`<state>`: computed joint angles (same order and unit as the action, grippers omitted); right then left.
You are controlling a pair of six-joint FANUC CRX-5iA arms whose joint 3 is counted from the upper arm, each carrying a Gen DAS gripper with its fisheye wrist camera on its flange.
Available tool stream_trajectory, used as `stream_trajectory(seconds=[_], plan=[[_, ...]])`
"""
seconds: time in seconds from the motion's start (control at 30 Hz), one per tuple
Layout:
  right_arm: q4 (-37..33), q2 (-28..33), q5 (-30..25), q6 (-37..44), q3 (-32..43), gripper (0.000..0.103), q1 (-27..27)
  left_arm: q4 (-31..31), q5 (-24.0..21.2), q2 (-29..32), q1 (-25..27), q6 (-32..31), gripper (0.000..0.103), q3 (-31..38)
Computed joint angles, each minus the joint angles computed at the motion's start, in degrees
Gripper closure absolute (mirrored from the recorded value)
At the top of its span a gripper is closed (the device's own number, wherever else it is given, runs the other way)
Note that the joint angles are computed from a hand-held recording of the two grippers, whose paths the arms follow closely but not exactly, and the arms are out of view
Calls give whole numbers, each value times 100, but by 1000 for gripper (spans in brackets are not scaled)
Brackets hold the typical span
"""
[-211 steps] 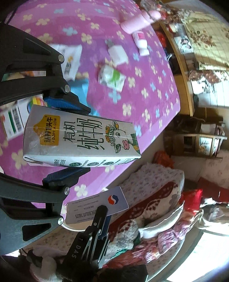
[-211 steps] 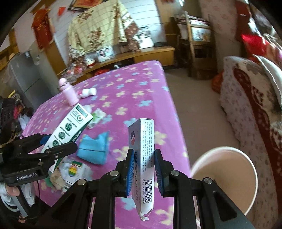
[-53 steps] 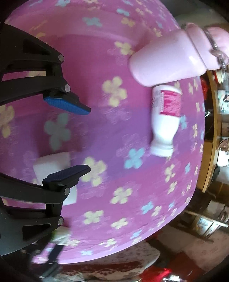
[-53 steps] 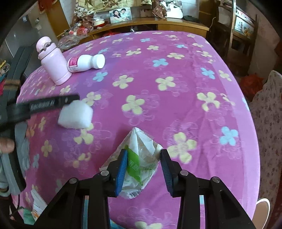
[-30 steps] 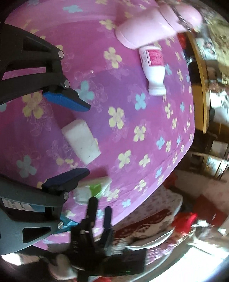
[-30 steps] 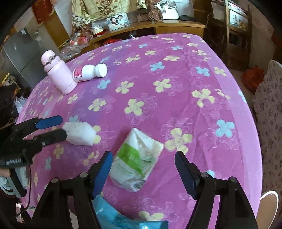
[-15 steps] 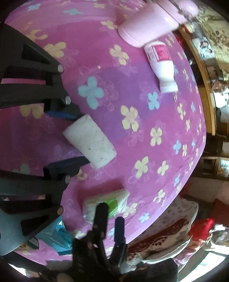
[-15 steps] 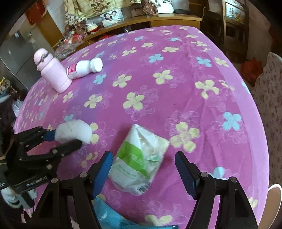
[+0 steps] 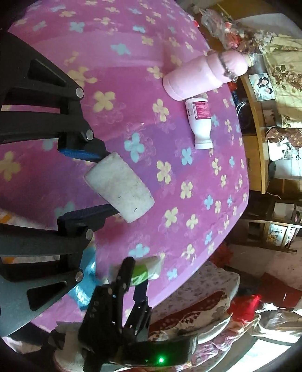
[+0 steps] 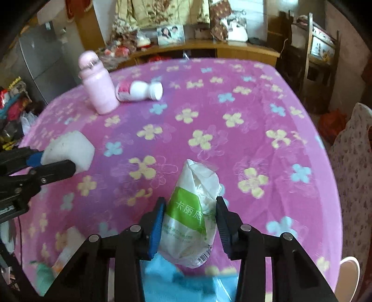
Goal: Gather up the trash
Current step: 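Carry the block and bag to the white bucket and open both tools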
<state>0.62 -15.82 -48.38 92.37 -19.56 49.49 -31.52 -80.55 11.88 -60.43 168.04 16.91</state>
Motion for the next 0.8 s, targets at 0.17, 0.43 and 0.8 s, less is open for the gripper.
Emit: stream_trajectory(seconds=[0.17,0.43,0.8], plan=[[-230,-565,-253,315,-70,62,-261,-241,-614,385,-407,-20,70,901],[-362,-1545,-619,850,-460,62,-880,-386,-1053,1314,-833,-429,70,2467],[-1293,-1791,-1091,2489,-314,62,-3158,76,-1516,3666,-862,-1782,70,5930]])
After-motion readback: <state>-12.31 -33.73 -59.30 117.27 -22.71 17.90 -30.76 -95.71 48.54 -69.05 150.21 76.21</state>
